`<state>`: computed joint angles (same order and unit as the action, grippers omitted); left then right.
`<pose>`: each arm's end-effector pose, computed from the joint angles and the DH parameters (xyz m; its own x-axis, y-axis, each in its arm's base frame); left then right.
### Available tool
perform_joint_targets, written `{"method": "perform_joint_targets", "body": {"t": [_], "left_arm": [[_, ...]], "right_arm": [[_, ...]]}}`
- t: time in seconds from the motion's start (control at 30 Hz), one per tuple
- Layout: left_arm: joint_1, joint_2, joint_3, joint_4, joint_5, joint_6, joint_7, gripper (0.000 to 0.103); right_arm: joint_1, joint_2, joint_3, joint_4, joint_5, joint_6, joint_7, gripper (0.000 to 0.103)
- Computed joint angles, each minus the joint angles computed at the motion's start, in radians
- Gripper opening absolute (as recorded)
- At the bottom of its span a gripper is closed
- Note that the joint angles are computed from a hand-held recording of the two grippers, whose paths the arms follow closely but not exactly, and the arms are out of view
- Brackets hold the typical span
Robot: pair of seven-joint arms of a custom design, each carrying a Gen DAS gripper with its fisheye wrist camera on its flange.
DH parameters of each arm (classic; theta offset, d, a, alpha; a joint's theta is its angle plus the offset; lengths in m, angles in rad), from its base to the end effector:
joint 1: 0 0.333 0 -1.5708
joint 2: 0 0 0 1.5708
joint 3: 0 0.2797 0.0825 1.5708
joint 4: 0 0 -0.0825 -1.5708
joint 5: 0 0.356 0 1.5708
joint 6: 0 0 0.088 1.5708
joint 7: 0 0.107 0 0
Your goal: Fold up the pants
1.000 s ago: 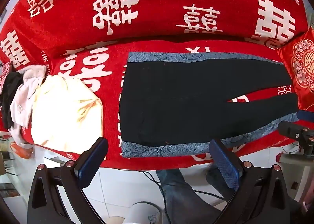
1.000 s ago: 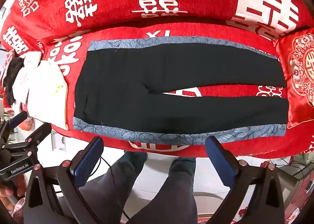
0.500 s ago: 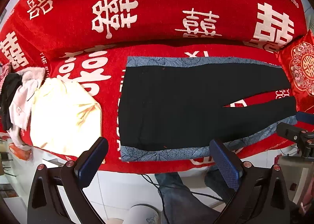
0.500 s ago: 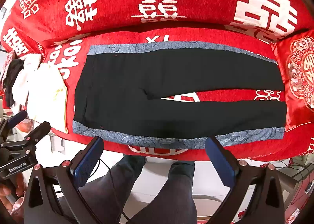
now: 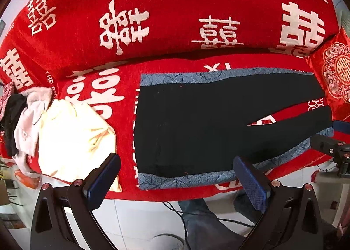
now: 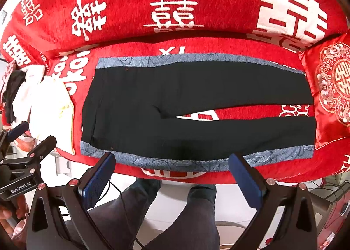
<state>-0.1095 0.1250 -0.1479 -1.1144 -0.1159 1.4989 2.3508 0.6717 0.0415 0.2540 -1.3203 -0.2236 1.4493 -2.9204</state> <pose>0.5191 -0.1423 0.7149 -0.8611 -0.5002 -0.0911 -0.4613 0.8441 -0.2734 0.3369 0.3987 0.6680 -0.7710 -0.6225 -0.1345 -0.5984 0.7804 -0.1816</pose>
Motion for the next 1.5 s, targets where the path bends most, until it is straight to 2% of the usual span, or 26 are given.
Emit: {"method": "perform_joint_targets", "body": {"t": [0.4,0.8,1.5], "left_arm": [[0.001,0.006,0.001,0.013,-0.014,0.025,-0.014,0.103],[0.001,0.021,0.0,0.035,-0.026,0.042,-0.025,0.103],[-0.002,-0.005,-0.003,0.0,-0.024,0.089,-0.014,0.103]], "right_arm": [[0.007,0.031,-0.004,0.061,-0.033,-0.053,-0.028,0.103],[0.035,0.102,-0.016,0.184,-0.076,-0.143,-0.079,0.103],[0.042,0.106,-0.028,0.191,-0.087,-0.145,-0.096,0.103]]}}
